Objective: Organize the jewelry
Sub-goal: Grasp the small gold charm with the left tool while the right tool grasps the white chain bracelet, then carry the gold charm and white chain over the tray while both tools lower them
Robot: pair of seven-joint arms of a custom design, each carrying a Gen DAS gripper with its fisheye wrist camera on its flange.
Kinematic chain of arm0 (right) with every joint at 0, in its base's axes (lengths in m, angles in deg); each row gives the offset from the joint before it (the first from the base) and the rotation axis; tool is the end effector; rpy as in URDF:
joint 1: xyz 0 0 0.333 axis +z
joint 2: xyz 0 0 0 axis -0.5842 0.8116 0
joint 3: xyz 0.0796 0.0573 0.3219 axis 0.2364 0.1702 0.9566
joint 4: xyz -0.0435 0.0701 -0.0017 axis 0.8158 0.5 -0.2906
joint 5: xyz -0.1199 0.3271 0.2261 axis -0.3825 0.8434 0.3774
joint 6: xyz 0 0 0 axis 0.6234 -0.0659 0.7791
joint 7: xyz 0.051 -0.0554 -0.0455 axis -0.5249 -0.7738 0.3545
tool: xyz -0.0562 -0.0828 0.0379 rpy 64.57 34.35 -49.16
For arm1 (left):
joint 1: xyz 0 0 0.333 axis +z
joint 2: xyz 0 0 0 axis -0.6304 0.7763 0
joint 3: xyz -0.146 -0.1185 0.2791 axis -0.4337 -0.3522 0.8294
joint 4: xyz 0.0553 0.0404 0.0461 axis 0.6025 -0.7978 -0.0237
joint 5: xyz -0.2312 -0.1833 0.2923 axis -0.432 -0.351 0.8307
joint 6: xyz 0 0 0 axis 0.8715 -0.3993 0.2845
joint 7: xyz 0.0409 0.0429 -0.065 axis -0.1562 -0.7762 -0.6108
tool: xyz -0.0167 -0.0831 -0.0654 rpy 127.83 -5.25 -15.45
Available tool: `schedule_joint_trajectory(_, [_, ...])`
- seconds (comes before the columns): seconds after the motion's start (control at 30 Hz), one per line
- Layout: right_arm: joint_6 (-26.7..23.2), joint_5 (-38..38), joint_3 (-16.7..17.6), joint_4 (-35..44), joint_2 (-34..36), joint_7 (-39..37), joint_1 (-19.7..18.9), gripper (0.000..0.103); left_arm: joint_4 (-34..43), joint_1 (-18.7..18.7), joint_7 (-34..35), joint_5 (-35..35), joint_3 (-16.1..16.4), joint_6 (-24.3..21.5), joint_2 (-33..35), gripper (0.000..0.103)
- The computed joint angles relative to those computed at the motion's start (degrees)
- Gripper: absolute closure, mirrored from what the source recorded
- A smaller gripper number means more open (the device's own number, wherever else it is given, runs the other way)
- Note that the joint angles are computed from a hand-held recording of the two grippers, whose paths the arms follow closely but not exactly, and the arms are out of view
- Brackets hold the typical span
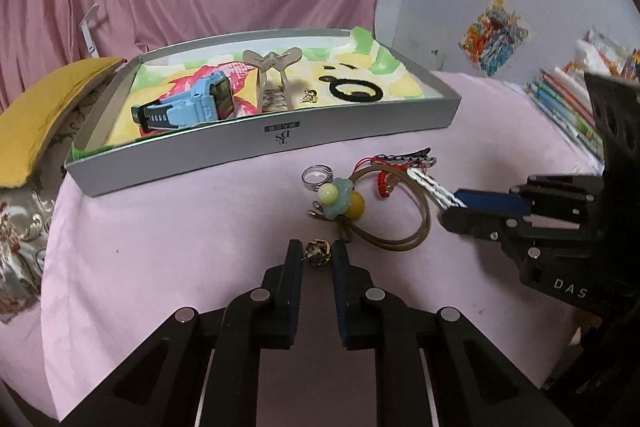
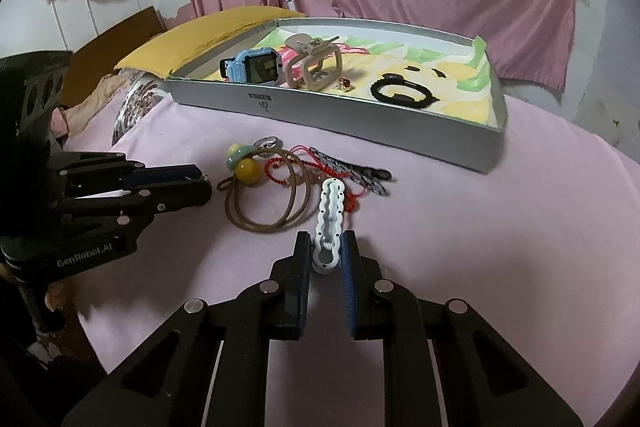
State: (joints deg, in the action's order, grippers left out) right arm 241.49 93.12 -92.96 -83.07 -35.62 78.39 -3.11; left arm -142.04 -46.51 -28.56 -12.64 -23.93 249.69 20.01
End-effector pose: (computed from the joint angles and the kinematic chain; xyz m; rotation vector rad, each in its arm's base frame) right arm 0.4335 0.1832 0.4508 -2.0693 1.3409 -0.3706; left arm 0.4048 -0.3073 0.4507 -1.6780 2.0445 -0.8655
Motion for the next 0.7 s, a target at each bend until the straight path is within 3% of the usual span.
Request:
schedule_joint_trajectory(0.1, [3.21, 0.24, 0.0, -2.3, -1.99, 0.65, 0.19, 0.09, -2.04, 2.91, -4.66, 1.46, -2.51, 3.95, -1.71, 0.09])
schedule_joint_trajectory(0.17, [5.93, -0.67, -0.57, -3.59, -3.11, 1.52, 0.89, 0.09, -3.0, 7.47, -8.41, 3.12, -6.64, 6.67, -3.13, 0.09])
schedule_joint_trajectory(0.33, [13.39, -4.84, -0.88, -5.47, -4.24, 4.21, 1.57, 0.09, -4.8, 24.46, -15.97, 4.21, -22.31, 14.23, -10.54, 0.09])
schedule_joint_trajectory(0.43, [19.41, -6.4, -2.81, -5.96, -3.98, 6.01, 3.68, 0.09, -5.08, 30.99, -17.21, 1.56, -28.12, 16.67, -15.59, 0.09])
schedule_joint_trajectory(0.6, [31.36, -9.5, -1.31, -5.23, -1.24, 9.52, 2.15, 0.09, -4.63, 38.54, -17.07, -3.35, -33.97, 20.13, -22.25, 0.09])
schedule_joint_trajectory(0.7, [36.38, -9.59, 2.35, -4.13, 0.61, 10.24, -1.44, 0.09, -3.96, 42.58, -16.69, -6.65, -36.82, 22.38, -25.87, 0.09])
